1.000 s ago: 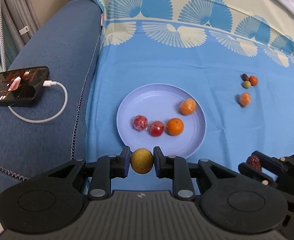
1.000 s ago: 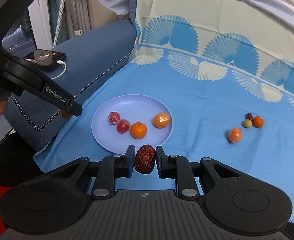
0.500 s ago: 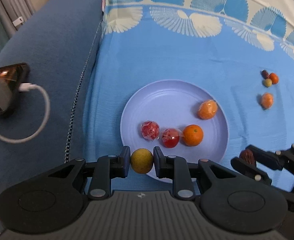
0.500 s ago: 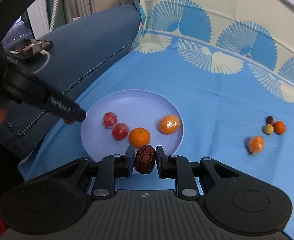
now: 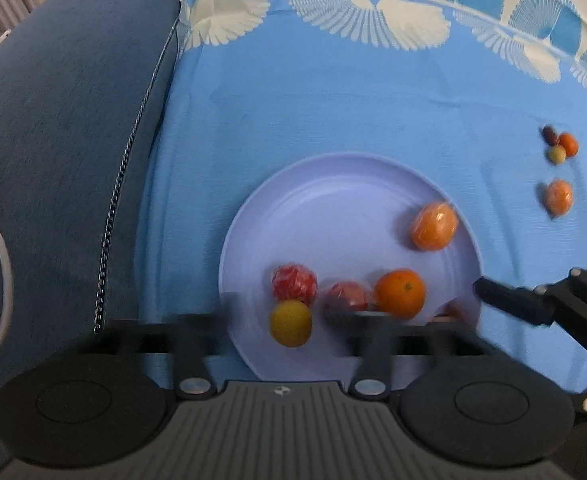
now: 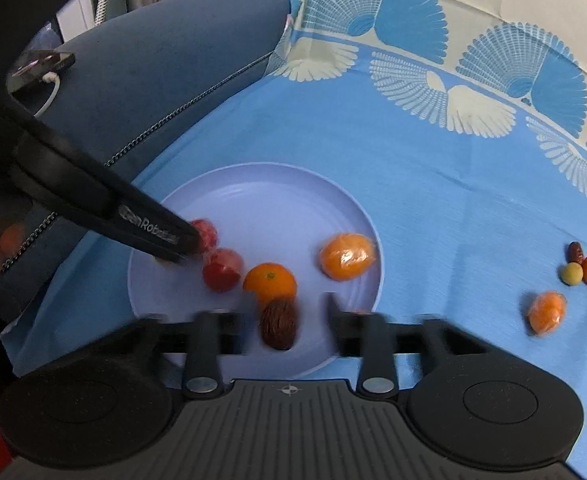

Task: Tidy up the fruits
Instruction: 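Open the left tool over the plate while the right tool releases the date, then lift both tools away from the plate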

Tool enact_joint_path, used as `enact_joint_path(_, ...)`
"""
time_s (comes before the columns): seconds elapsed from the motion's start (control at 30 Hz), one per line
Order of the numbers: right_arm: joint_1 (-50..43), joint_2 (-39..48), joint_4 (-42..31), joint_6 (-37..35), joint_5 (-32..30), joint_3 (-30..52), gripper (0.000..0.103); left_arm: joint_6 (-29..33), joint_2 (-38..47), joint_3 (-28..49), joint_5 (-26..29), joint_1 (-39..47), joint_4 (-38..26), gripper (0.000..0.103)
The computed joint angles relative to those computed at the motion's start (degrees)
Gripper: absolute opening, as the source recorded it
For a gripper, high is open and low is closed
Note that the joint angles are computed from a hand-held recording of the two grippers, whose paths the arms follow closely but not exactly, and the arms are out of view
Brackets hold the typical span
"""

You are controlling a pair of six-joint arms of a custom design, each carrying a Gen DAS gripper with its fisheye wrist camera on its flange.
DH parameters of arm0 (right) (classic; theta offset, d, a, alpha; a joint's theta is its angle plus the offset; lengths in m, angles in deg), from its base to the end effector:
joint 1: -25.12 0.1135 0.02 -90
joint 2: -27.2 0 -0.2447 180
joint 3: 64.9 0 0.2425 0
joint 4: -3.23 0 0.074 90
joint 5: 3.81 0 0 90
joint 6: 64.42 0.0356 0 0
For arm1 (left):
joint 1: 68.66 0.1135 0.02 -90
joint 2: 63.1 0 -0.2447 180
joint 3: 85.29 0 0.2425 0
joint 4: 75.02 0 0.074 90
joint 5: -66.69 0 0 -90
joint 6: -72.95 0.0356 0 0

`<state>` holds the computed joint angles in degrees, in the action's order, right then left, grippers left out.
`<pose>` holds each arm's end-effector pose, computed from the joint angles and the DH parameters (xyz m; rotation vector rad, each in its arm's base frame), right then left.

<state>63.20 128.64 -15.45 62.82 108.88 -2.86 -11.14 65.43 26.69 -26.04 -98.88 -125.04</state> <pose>0.2544 0.1819 0.1087 0.1235 2.4677 0.0392 0.3884 -0.2242 0.1353 0.8342 2.6010 -0.0556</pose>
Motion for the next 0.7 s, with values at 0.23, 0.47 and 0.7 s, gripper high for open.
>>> enact_joint_path(0.23,5.47,-9.70,-9.21,8.94,1.42,-3.31,0.090,-0.78,-11.53,-11.71,1.06,1.21,4.33,0.103)
enact_joint_path(0.47,21.07,-17.60,-29.33,24.49,12.66,0.23,0.097,-0.49,-23.94,-22.21,-1.52,-0.82,1.24,0.103)
enact_joint_path(0.7,38.60,-14.45,-65.45,57.35,30.43,12.01,0.101,-3.49,-37.63,-30.79,-1.75,-5.22,2.40,0.103)
